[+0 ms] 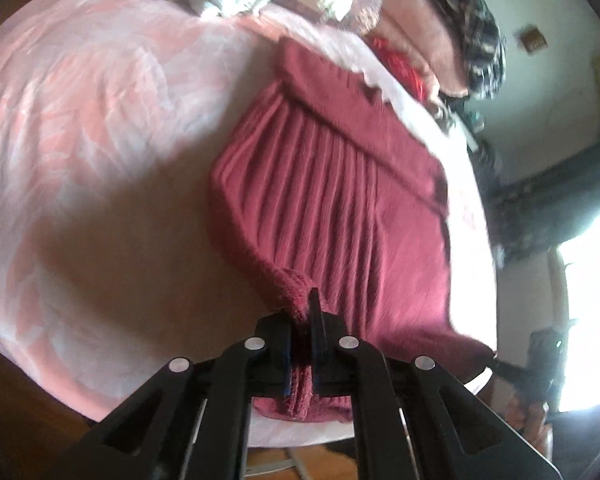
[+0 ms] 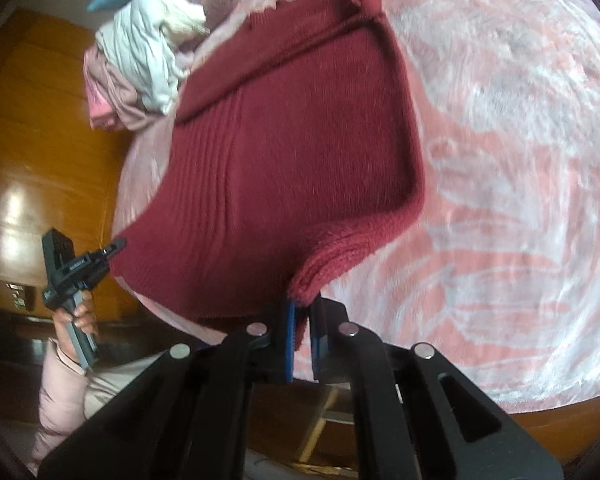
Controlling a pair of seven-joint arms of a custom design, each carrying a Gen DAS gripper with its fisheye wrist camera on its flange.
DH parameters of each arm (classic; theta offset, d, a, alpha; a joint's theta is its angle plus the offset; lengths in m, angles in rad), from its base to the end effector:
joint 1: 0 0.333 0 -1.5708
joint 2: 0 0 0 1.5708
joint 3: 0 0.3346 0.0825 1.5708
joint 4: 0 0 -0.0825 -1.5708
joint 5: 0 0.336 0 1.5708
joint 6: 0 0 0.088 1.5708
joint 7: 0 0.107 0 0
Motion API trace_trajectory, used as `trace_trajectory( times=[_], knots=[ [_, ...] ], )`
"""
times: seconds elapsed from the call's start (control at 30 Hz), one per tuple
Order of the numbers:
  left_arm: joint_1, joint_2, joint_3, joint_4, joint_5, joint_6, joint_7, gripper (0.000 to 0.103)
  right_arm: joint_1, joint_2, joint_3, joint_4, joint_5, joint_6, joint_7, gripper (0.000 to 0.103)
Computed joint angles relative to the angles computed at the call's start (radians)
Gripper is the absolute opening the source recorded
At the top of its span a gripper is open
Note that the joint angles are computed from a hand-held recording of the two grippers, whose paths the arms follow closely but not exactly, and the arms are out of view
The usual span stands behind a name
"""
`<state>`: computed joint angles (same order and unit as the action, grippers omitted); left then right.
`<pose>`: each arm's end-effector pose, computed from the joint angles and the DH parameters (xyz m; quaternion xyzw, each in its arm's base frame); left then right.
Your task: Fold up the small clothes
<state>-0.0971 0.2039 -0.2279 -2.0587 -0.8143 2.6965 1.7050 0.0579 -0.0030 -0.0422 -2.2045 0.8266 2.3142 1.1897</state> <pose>0.5572 -0.1548 0.4268 0.7397 -0.5879 0.3173 0.0807 0.5044 0.0220 0.4449 -0.6202 0.7185 0.1336 0.2851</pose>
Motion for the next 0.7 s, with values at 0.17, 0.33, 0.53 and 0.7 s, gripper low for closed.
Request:
trace_trajectory(
  times=[0.17, 0.33, 0.53, 0.7],
  knots=[
    [-0.002, 0.051, -0.010, 0.080, -0.027, 0.065, -0.037, 0.006, -0.018, 0.018, -0.010, 0.047, 0.055, 0.007, 0.000, 0.004],
    [-0.016, 0.113, -0.002, 0.178, 0.044, 0.125, -0.115, 0.006, -0.029, 0.074, 0.002, 0.142, 0.070, 0.049, 0.057, 0.004],
    [-0.038, 0.242, 0.017, 0.356, 0.194, 0.151, -0.274, 0.006, -0.061, 0.202, 0.029, 0.307, 0.035, 0.062, 0.167, 0.004],
    [-0.083, 0.360, 0.079, 0.507, 0.341, 0.145, -0.445, 0.006, -0.101, 0.337, 0.065, 0.477, -0.018, 0.039, 0.243, 0.004]
  ],
)
